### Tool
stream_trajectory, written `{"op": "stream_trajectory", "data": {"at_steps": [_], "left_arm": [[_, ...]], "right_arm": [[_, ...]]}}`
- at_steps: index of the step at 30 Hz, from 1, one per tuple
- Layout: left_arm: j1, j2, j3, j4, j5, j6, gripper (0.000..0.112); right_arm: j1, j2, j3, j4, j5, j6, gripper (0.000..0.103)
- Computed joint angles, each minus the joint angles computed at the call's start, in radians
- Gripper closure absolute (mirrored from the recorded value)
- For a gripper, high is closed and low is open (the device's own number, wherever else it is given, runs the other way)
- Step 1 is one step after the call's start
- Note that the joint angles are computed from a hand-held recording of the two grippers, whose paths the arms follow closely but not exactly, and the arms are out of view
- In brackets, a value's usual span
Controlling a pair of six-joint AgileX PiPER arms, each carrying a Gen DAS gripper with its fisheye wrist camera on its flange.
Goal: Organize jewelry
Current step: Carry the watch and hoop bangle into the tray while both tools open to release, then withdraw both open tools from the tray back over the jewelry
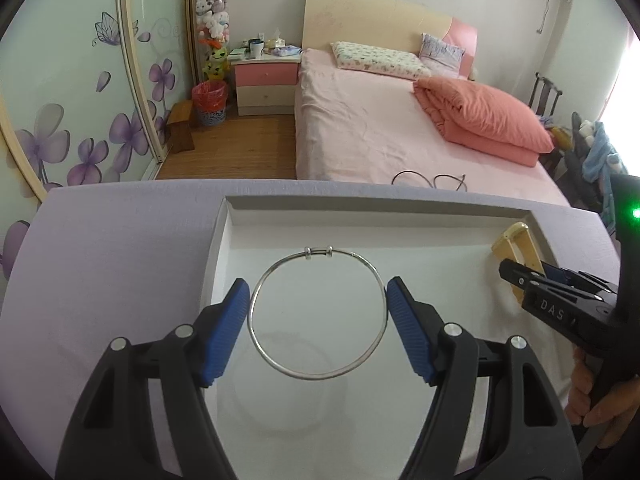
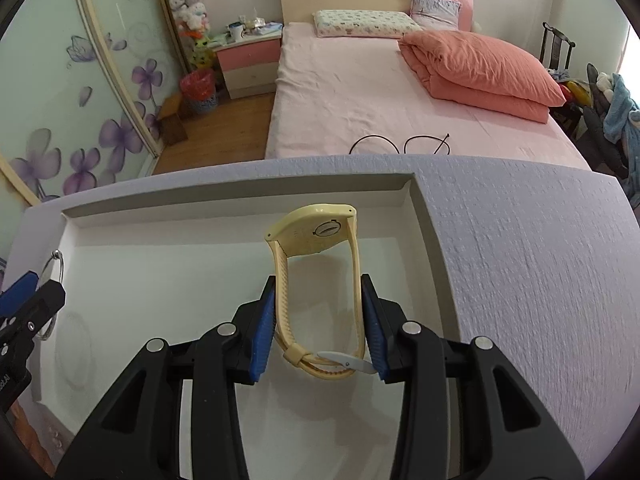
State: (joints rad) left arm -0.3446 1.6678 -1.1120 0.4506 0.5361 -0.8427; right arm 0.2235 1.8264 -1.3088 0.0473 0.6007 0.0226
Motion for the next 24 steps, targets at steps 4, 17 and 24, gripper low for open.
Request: {"op": "stream_trajectory", "data": {"at_steps": [4, 17, 24], "left_arm": [[0.024, 0.045, -0.038, -0.058, -0.002, 0.044, 0.042], [0.058, 0.056, -0.052, -0.099, -0.038, 0.009, 0.027], [0.032, -0.345, 0.271, -0.022, -0.088, -0.090, 0.016]], "right_arm": [[0.017, 0.014, -0.017, -0.055, 0.000, 0.058, 0.060], [-0.089, -0.212, 0.190, 0.186, -0.117, -0.232, 0.024], [-0.236, -0.543, 0.450, 0.544, -0.099, -0.642, 0.024]]}}
